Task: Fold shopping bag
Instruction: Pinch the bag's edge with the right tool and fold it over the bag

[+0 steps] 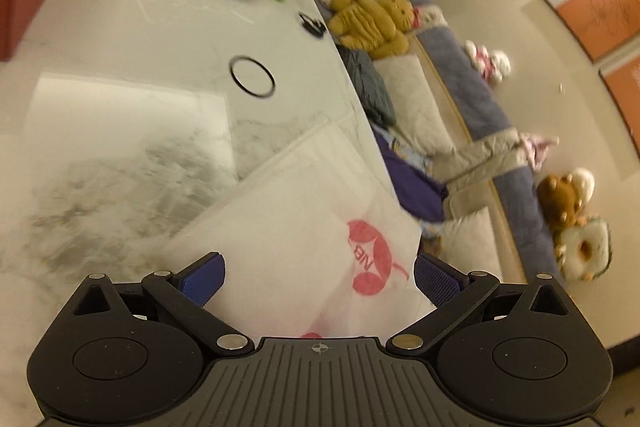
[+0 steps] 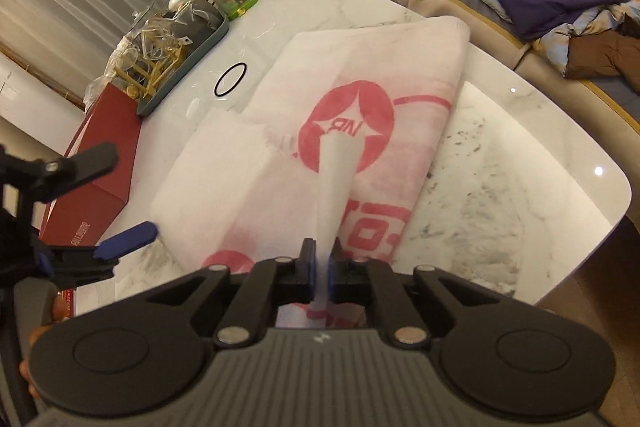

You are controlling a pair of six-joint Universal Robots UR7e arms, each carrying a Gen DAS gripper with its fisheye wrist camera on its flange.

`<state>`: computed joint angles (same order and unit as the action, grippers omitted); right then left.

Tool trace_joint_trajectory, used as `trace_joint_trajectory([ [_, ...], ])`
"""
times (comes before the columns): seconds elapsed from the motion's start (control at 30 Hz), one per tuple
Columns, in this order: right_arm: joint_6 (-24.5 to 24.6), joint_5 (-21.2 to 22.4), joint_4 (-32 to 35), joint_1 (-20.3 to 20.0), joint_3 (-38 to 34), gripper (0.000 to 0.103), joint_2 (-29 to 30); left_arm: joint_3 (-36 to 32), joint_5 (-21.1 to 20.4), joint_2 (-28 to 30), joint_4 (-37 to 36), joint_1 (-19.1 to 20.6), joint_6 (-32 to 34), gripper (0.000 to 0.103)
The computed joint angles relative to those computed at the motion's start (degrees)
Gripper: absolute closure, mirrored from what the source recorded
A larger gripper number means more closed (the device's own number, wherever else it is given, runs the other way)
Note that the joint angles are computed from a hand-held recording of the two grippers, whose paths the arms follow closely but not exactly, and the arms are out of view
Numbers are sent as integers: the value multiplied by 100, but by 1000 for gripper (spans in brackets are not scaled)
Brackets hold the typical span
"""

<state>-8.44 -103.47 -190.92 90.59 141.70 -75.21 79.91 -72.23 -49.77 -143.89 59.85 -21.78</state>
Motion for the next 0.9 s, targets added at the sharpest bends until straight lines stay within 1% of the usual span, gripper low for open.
trace_joint_trajectory([
  [0.07, -95, -39, -71, 27, -27, 99, 86, -173, 109, 170, 178, -16, 209, 2],
  [0.17, -245, 2, 56, -12, -28, 99, 7, -125, 413, 225, 141, -114, 768, 2],
  [0.27, -330, -11, 236, -14, -72, 99, -66, -17, 1046, 243, 304, -354, 1403, 2],
  [0.33, -326, -166, -37, 45, -55, 97, 26, 170, 1419, 206, 233, -498, 1609, 1],
  [0.37, -309, -275, -194, 99, -47, 90, 78, 211, 1513, 198, 207, -536, 1597, 2],
  [0.4, -316, -410, -387, 167, -38, 74, 138, 202, 1560, 190, 258, -556, 1581, 1],
  [0.47, -469, -659, -990, 296, 19, 57, 261, 141, 1581, 175, 419, -572, 1551, 1],
  [0.5, -522, -719, -1135, 326, 32, 49, 253, 118, 1572, 171, 466, -572, 1535, 1],
  [0.53, -506, -673, -1039, 290, 22, 47, 176, 93, 1563, 168, 514, -573, 1518, 1],
  [0.57, -431, -605, -704, 226, -27, 47, 68, 76, 1560, 162, 551, -575, 1488, 1],
  [0.6, -323, -571, -219, 168, -119, 48, -48, 65, 1563, 159, 580, -575, 1466, 1],
  [0.63, -279, -504, 32, 105, -170, 50, -102, 55, 1566, 160, 608, -573, 1457, 1],
  [0.67, -307, -394, 44, 42, -168, 62, -120, 44, 1568, 161, 636, -570, 1447, 1],
  [0.7, -281, -275, 119, -33, -192, 95, -132, 24, 1576, 192, 652, -566, 1409, 1],
  [0.73, -169, -145, 324, -123, -267, 101, -146, -6, 1586, 245, 660, -561, 1351, 1],
  [0.77, -114, 3, 474, -205, -347, 101, -137, -5, 1594, 252, 691, -560, 1265, 1],
  [0.8, -227, 123, 545, -245, -440, 101, -81, 42, 1604, 202, 739, -568, 1138, 1],
  [0.83, -506, 142, 666, -221, -564, 101, -5, 107, 1617, 137, 786, -577, 999, 1],
  [0.9, -1058, 173, 1133, -141, -870, 101, 130, 213, 1617, 15, 919, -581, 685, 1],
])
